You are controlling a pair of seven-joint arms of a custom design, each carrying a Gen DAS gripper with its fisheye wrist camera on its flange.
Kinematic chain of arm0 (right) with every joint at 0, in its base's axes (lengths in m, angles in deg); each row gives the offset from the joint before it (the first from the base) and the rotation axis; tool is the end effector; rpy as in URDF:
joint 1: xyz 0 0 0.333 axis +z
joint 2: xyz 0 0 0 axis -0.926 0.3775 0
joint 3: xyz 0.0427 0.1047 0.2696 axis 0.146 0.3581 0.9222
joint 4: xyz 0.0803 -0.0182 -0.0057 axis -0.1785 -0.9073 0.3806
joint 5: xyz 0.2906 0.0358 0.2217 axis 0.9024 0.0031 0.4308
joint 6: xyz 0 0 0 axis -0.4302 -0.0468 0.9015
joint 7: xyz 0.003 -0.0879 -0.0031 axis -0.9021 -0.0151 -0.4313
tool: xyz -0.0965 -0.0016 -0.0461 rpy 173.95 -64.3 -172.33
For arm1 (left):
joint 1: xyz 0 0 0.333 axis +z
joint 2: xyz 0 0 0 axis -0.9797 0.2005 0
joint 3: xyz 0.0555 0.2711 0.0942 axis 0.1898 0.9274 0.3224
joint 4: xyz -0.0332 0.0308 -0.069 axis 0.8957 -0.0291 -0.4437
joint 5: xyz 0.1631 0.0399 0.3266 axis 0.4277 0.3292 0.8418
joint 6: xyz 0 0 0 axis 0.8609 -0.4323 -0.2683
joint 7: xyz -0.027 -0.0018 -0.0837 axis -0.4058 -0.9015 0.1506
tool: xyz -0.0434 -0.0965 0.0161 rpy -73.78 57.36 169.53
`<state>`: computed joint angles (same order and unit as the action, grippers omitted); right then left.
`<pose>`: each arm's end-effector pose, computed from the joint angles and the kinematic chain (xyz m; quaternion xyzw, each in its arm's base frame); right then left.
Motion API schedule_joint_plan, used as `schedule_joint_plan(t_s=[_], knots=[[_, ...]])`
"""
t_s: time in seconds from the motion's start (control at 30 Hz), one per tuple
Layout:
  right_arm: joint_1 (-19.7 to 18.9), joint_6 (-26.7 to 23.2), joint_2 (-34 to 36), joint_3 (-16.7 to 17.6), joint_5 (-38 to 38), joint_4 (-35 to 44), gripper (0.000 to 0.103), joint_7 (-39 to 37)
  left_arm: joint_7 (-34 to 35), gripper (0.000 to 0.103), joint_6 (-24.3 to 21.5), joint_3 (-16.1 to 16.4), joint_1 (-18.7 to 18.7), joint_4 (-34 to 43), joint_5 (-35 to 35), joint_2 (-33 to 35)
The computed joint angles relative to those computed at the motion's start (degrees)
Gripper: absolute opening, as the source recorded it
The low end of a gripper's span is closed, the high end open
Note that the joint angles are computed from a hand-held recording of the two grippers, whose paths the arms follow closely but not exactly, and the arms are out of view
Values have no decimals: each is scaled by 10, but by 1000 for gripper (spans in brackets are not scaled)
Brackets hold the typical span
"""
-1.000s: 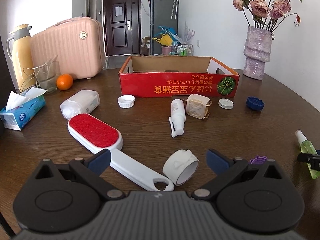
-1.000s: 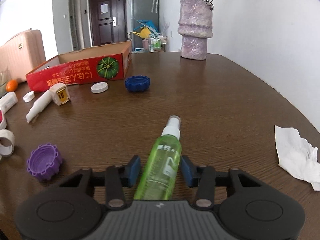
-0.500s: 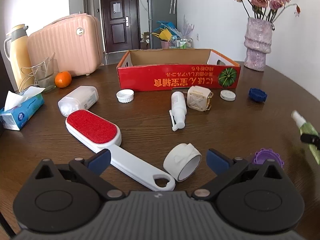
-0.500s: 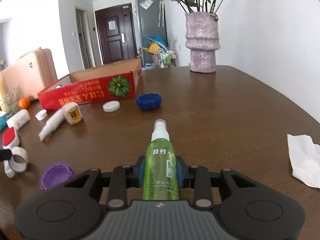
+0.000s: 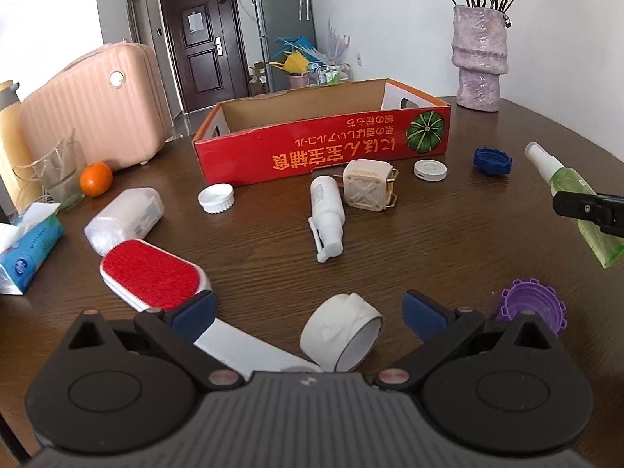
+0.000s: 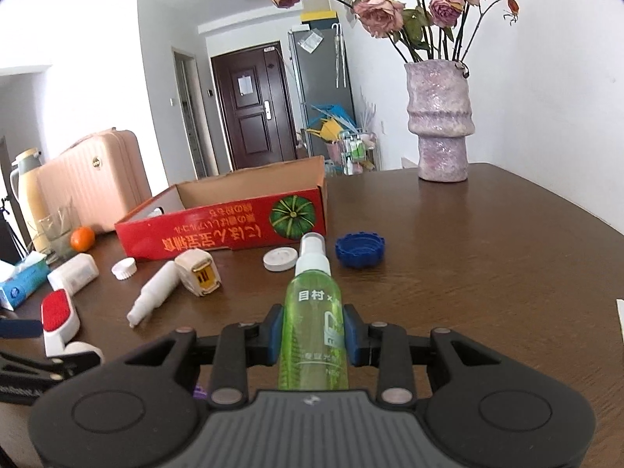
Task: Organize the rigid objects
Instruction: 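Close the left tool on the white tape roll while right holds the bottle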
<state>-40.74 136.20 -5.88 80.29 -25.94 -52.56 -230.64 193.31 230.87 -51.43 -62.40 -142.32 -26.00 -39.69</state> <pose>0.5430 0.2733 0.3527 -0.3959 0.7572 -0.3994 0.3321 0.6877 -0.0051 0.3689 -0.3581 0.8241 -0.3703 0.2355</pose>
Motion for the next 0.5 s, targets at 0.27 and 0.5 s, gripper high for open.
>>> schedule_joint_plan(t_s=[0.27, 0.5], knots=[[7, -18, 9, 1, -26, 1, 30, 29, 23, 77, -51, -4, 16, 17, -24, 10], [9, -16, 15, 0, -28, 5, 30, 26, 19, 45, -112, 19, 9, 27, -19, 10]])
